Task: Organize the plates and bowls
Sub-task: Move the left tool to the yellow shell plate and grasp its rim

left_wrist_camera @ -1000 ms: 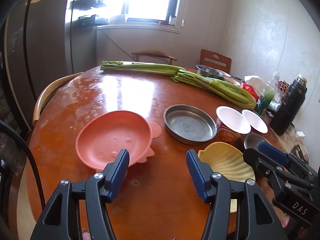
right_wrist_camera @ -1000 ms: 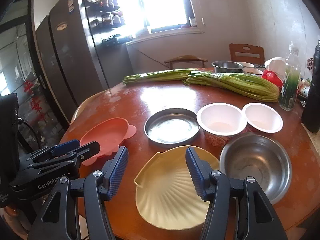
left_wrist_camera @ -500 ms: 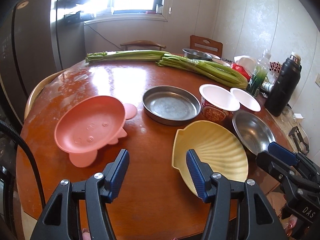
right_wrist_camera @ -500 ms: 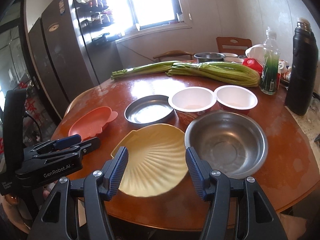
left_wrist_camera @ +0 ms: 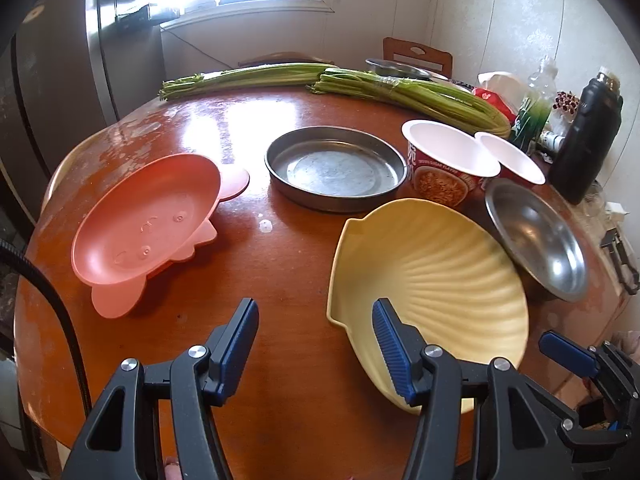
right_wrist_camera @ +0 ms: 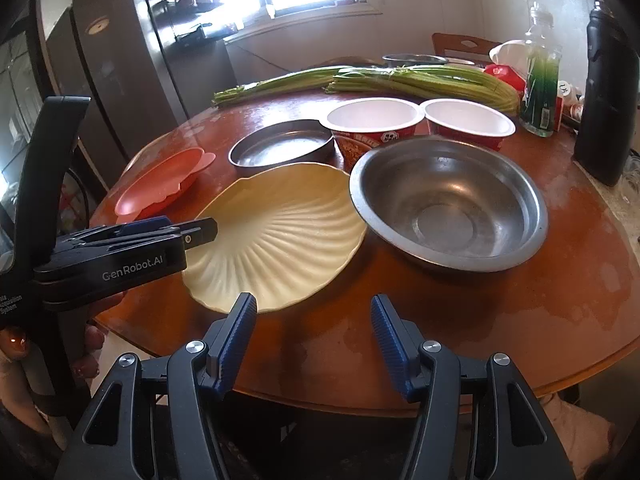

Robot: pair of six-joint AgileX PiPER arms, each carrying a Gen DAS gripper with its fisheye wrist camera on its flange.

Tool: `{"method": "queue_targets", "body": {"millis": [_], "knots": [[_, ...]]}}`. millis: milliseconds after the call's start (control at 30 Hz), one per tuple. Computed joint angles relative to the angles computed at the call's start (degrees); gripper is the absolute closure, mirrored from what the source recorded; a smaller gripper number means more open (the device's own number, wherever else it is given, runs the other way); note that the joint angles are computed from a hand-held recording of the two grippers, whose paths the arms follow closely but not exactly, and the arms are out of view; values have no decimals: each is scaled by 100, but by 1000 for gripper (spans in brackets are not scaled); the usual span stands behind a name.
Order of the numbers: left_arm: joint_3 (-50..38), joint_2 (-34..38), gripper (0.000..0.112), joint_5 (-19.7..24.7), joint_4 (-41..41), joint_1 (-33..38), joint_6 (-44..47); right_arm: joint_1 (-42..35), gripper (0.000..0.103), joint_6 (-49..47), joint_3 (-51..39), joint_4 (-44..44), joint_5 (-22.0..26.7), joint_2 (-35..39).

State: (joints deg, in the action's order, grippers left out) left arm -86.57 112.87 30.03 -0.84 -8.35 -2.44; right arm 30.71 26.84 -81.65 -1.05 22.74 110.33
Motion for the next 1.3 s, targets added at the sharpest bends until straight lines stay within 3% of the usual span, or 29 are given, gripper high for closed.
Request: {"method": "queue_targets", "body": {"millis": [400,567,1067,1300], "knots": [[-80,195,53,-6,279,-73,-144,29,41,27,-501,-80,184,321],[-67,181,49,17,-14,75,115,52,41,-468,-741,369,254,496],[97,64,49,-37,88,691,-75,418,41,-1449,-1352,1114,547,739],[330,-103,50,-128,-878,1044,775,191,41,-873,-1422,737,486,798]]}}
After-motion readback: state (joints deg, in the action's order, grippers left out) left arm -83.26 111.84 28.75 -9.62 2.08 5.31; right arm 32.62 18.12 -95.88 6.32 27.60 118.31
